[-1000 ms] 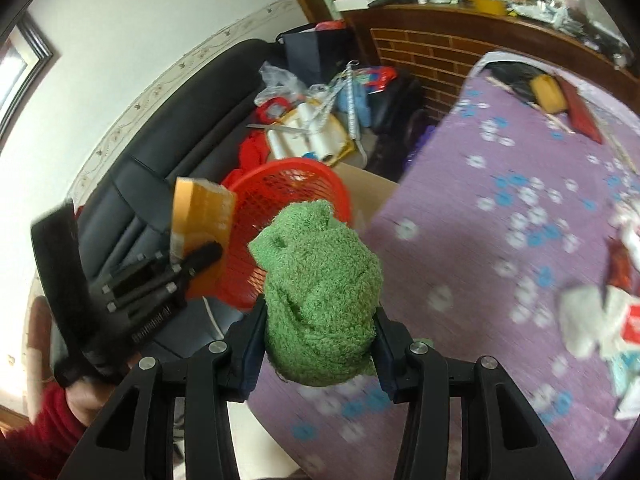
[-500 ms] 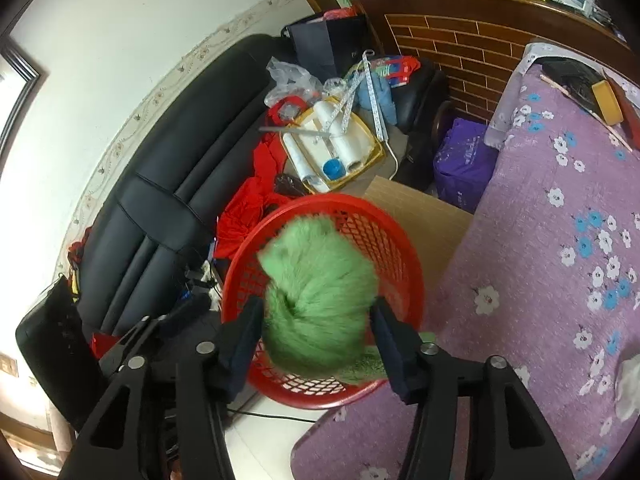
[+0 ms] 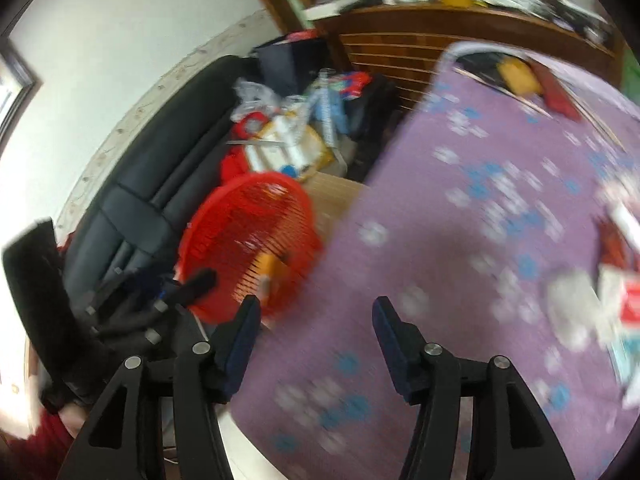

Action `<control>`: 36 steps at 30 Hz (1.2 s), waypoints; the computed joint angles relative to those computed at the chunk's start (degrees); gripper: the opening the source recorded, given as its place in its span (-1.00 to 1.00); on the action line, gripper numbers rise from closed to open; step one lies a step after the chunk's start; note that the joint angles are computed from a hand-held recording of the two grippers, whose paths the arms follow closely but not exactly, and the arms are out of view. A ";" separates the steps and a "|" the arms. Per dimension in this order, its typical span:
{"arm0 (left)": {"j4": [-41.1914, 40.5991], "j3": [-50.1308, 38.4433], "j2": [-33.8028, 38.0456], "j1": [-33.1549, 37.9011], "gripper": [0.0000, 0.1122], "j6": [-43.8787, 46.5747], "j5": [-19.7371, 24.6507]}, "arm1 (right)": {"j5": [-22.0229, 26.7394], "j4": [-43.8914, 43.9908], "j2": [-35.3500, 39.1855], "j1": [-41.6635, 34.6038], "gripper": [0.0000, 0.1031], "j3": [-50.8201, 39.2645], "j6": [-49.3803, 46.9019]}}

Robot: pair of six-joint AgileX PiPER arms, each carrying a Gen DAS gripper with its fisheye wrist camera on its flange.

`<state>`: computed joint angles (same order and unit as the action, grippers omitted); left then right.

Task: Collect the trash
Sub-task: 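Move both open tools back over the trash on the table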

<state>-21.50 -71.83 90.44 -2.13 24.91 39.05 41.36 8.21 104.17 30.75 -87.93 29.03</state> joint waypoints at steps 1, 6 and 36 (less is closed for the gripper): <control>0.52 0.46 -0.21 -1.58 0.26 -0.73 -0.16 | -1.79 -0.23 -3.19 -0.58 0.22 5.38 1.00; 2.64 1.94 -0.32 -9.73 0.26 -4.57 -0.15 | -6.60 -2.48 -16.31 -3.73 0.21 24.77 6.69; 20.97 -14.27 12.98 -40.61 0.37 -30.39 2.71 | 14.75 13.72 -57.20 -64.10 0.21 53.82 -27.84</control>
